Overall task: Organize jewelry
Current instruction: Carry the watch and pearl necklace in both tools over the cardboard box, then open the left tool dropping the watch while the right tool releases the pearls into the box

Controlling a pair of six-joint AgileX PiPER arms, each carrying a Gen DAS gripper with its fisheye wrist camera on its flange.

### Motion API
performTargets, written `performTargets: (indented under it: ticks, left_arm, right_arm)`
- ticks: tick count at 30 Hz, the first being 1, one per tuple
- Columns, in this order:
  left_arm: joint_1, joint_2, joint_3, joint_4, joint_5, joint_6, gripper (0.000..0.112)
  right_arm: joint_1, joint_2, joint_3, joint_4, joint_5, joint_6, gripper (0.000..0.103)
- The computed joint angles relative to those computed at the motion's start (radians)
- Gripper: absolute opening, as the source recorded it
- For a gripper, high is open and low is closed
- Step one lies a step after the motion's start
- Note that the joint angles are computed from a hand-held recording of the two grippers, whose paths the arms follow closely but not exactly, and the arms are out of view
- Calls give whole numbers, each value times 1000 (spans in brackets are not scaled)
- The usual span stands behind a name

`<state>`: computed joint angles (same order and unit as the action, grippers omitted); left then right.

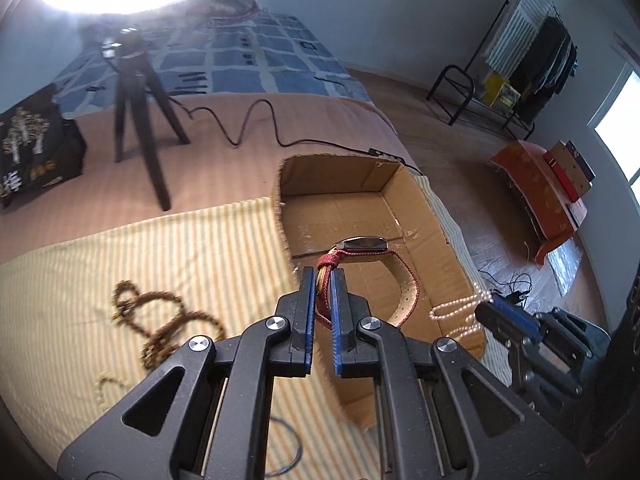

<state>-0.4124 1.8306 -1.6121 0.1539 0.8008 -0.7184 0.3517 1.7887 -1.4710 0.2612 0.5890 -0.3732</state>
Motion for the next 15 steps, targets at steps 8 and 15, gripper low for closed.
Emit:
performTargets:
  ticks: [8,15]
  left_arm:
    - [-4,120,-105,-8,22,10,5]
    - [-10,134,-108,7,9,-1,5]
  right_arm:
    - [-26,42,-1,46,4,-40,5]
    - [-39,46,12,85,8,-75,6]
